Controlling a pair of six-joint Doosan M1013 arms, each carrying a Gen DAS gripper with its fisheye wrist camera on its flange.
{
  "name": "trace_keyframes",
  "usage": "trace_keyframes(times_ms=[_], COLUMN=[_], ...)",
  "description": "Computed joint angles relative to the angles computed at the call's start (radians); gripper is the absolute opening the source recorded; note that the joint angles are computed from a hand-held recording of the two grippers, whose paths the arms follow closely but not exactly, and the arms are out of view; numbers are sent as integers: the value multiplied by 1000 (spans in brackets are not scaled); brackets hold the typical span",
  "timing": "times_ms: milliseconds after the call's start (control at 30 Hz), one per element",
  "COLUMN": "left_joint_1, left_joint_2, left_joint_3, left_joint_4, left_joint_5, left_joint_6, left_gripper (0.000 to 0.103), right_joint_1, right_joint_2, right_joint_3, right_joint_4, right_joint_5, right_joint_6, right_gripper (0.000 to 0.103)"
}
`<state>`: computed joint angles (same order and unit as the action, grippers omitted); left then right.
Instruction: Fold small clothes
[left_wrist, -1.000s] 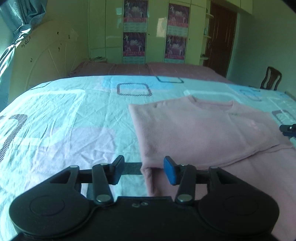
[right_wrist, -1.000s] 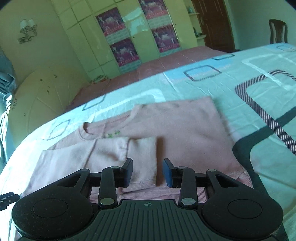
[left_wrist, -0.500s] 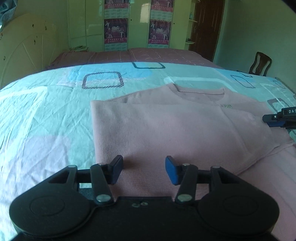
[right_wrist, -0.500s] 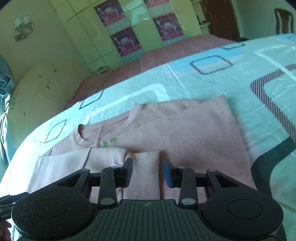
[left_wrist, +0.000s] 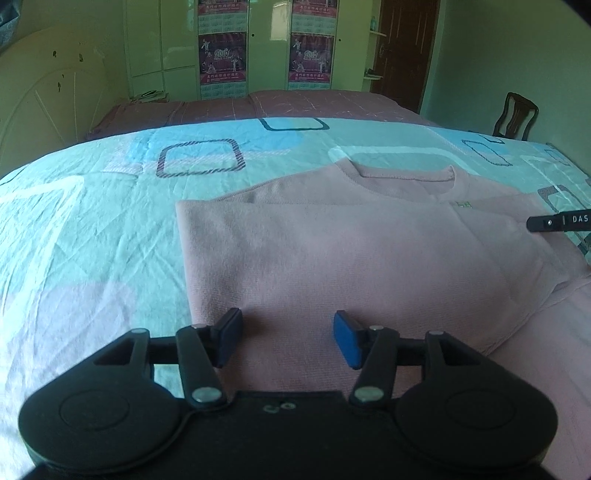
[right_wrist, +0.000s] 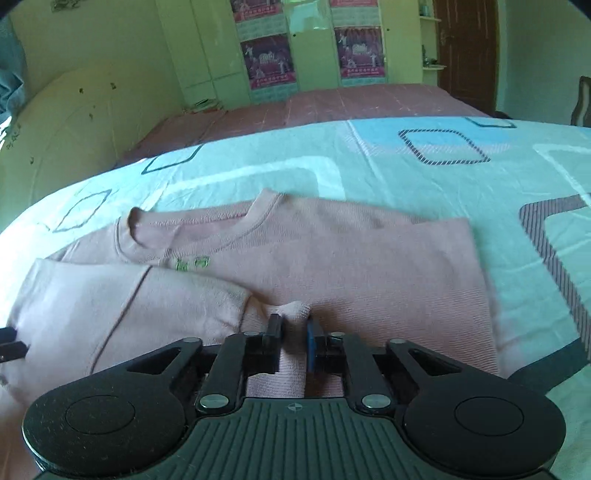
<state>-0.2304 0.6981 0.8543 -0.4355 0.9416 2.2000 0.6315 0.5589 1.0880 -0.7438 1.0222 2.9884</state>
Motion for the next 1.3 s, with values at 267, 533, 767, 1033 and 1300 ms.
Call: trace_keyframes(times_ms=[267,533,767,1033,1300], left_joint_1=[-30,-20,-76,-53,-120], left_joint_2=[230,151,20,-46,-135], left_joint_3=[-410,-289,-1,76,261], left_joint_4=[139,-14,-28,-71,28], left_joint_5=[165,94,-26,-63,-184], left_joint_6=[-57,-80,25,-82,28], left_gripper=[64,73,75,71,70], right_joint_1=[-32,-27,-13,22,71], right_joint_2=[92,113,188,75,70], right_joint_3=[-152,-201,-307,-135,-104], right_joint_4=[181,139,281,120,168], right_joint_5=[-74,-63,-50,-98,-65], right_joint_6=[-221,-220,-454,-223,-273], right_gripper=[30,30,29,30,29])
